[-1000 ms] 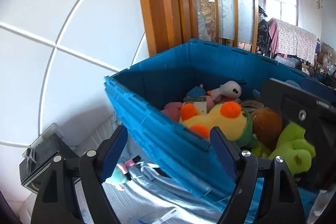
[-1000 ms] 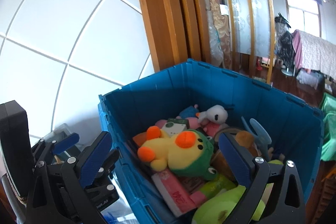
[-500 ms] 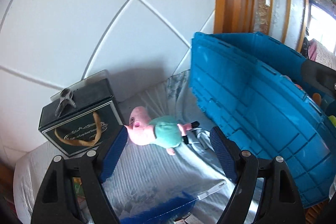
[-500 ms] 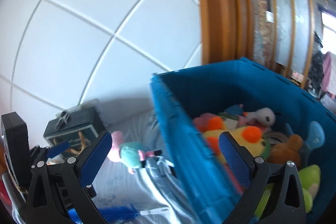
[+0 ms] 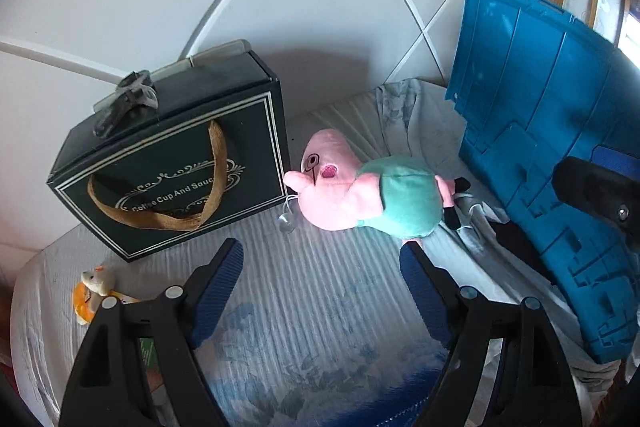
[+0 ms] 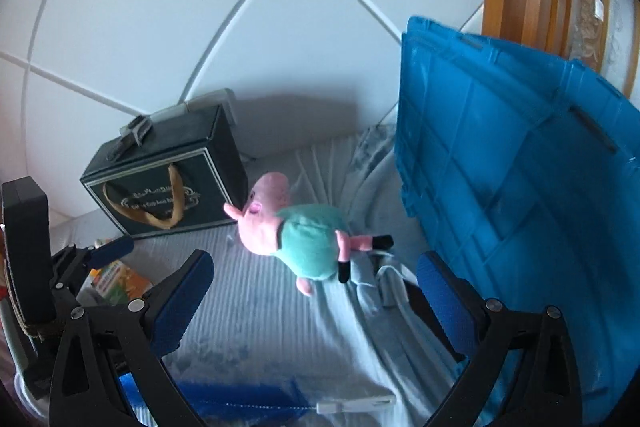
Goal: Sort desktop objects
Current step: 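Withdraw both tools from the crate toward the pink pig plush, then grasp the pink pig plush in green shirt with both tools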
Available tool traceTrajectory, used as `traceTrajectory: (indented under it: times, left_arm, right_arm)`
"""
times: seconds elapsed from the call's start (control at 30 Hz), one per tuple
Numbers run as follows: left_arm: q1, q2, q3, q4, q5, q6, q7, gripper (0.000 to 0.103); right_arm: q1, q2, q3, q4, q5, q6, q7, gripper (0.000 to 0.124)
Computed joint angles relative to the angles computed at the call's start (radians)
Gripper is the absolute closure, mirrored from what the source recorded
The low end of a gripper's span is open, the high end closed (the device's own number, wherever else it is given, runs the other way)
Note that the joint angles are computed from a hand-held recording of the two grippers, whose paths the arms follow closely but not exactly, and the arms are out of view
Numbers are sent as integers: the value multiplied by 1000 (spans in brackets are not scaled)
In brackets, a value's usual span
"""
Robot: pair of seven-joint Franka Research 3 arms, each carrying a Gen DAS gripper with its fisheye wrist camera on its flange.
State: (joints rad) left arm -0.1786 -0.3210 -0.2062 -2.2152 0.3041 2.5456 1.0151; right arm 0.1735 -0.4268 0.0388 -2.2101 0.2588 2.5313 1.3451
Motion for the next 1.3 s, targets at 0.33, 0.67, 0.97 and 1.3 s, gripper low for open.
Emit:
traceTrajectory:
  times: [0.33, 0.67, 0.97, 1.3]
  left_arm:
    - [18, 303, 39, 110, -75, 134, 195, 23]
    - [57, 468, 12, 209, -179, 247, 383, 10]
    - [76, 517, -2, 249, -190, 287, 432, 1]
    - [58, 446, -1, 190, -187, 320, 468, 26]
  right_arm:
    - [4, 306, 18, 123, -82, 23, 66, 21]
    - [21, 529, -6, 296, -7, -45, -20, 21]
    - [8, 612, -4, 362, 64, -39, -118, 22]
    - [13, 534, 1, 297, 100, -25, -205, 47]
